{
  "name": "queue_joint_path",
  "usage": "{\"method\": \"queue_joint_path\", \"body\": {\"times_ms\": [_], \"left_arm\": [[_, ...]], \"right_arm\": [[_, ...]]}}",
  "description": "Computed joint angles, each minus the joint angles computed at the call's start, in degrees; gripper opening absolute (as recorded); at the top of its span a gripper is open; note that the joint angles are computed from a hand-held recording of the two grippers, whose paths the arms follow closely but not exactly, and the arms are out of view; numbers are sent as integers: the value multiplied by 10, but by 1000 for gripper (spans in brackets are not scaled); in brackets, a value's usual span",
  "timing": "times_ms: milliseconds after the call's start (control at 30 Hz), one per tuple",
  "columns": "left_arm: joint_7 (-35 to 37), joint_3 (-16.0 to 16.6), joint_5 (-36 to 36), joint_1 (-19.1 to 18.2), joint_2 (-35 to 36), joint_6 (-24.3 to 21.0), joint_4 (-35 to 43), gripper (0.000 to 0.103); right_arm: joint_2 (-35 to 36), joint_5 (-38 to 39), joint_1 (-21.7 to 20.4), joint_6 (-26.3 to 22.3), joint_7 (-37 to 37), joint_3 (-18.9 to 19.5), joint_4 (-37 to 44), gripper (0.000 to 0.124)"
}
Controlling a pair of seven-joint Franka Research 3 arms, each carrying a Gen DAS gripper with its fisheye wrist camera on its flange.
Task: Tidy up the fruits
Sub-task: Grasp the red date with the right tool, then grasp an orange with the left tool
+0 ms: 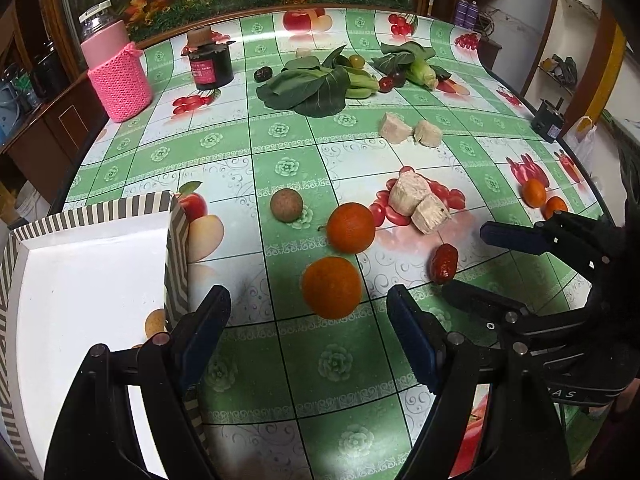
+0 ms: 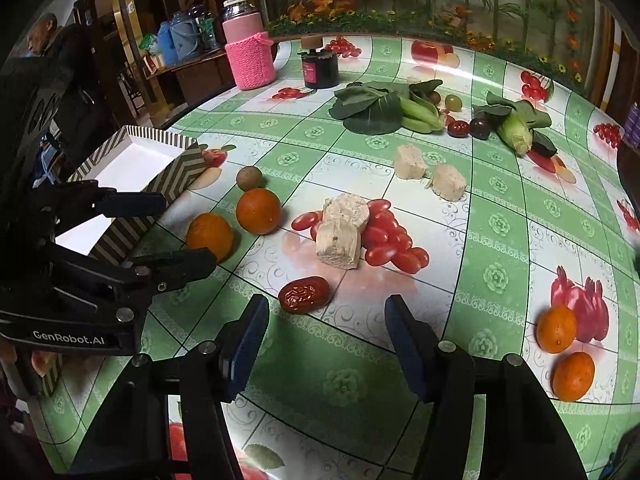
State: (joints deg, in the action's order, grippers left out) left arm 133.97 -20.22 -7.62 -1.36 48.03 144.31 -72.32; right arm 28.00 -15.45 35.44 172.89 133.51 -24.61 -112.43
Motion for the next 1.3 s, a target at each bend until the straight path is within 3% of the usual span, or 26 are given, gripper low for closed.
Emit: {"method": "queue_joint_path", "body": {"times_ms": [267, 500, 667, 933, 1000, 1133, 1300], "left_arm": [[-2, 3, 4, -1, 8, -5, 14, 80], [-2, 6, 8, -4, 15, -12, 26, 80], [1, 5, 11, -6, 16, -13, 27, 80], [19, -5, 8, -4, 11, -2, 10, 80], [28, -9, 5, -2, 11, -3, 8, 73], [23, 1, 11, -12, 15, -11, 13, 48], [20, 3, 16, -12, 10, 2, -1, 46]], "right_arm": [[8, 7, -17, -6, -18, 18, 15, 58], [21, 19, -37, -17, -48, 39, 36, 45], [25, 18, -33, -22, -56, 33, 42, 30], [4, 12, -1, 3, -6, -2, -2, 30], [-2, 11, 11, 11, 5, -14, -15, 30], [-10, 14, 27, 23, 11, -26, -31, 30], [-14, 23, 40, 30, 8, -36, -41, 30]]}}
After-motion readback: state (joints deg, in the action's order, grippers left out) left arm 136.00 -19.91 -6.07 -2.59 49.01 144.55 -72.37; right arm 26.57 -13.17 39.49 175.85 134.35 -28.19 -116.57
